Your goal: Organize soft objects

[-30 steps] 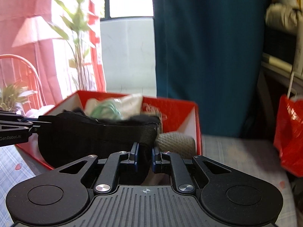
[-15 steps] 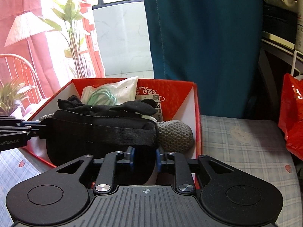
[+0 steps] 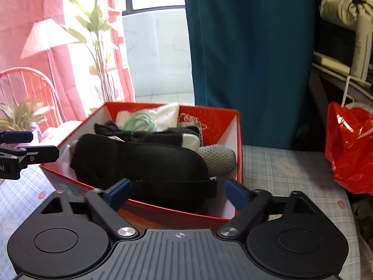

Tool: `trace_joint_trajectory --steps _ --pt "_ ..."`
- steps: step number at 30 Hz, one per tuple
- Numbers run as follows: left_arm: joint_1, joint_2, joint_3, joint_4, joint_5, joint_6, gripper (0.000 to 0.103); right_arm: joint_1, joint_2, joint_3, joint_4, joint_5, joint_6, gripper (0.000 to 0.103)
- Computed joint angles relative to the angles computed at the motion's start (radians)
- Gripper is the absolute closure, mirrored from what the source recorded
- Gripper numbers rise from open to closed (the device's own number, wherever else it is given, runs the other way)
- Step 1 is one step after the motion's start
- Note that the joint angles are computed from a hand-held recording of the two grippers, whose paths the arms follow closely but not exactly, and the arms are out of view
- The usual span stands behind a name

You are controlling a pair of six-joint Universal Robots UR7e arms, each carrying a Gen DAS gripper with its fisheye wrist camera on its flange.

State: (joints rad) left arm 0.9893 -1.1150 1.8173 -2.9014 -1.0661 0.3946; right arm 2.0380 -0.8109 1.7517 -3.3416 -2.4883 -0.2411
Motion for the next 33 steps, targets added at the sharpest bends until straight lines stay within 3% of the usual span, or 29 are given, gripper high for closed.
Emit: trace_joint_trajectory --steps 3,7,13,19,26,33 --pt "-0.018 -0.031 0.025 -0.010 0.016 -0.011 0.000 0.025 -0.001 0.003 -0.028 -0.012 -0.020 0.001" --pt "-0.045 -0.076 0.070 -0.049 0.045 -0.019 0.000 0.057 -0.007 0.007 -0.060 -0.023 -0.016 0.001" --pt "-0.120 -0.114 0.123 -0.089 0.219 -0.021 0.000 0.118 0.000 0.004 -0.127 -0.074 -0.018 0.001" --pt "-0.149 -0.223 0.173 -0.062 0.152 -0.060 0.000 0.180 -0.014 0.018 -0.158 -0.099 0.006 0.000" --pt "-0.248 -0.340 0.260 -0.083 0.230 -0.039 0.000 0.277 -0.018 0.010 -0.220 -0.161 -0.028 0.000" --pt "-0.349 -0.457 0.303 -0.015 0.301 -0.108 0.000 0.378 0.005 -0.039 -0.230 -0.271 -0.075 0.000"
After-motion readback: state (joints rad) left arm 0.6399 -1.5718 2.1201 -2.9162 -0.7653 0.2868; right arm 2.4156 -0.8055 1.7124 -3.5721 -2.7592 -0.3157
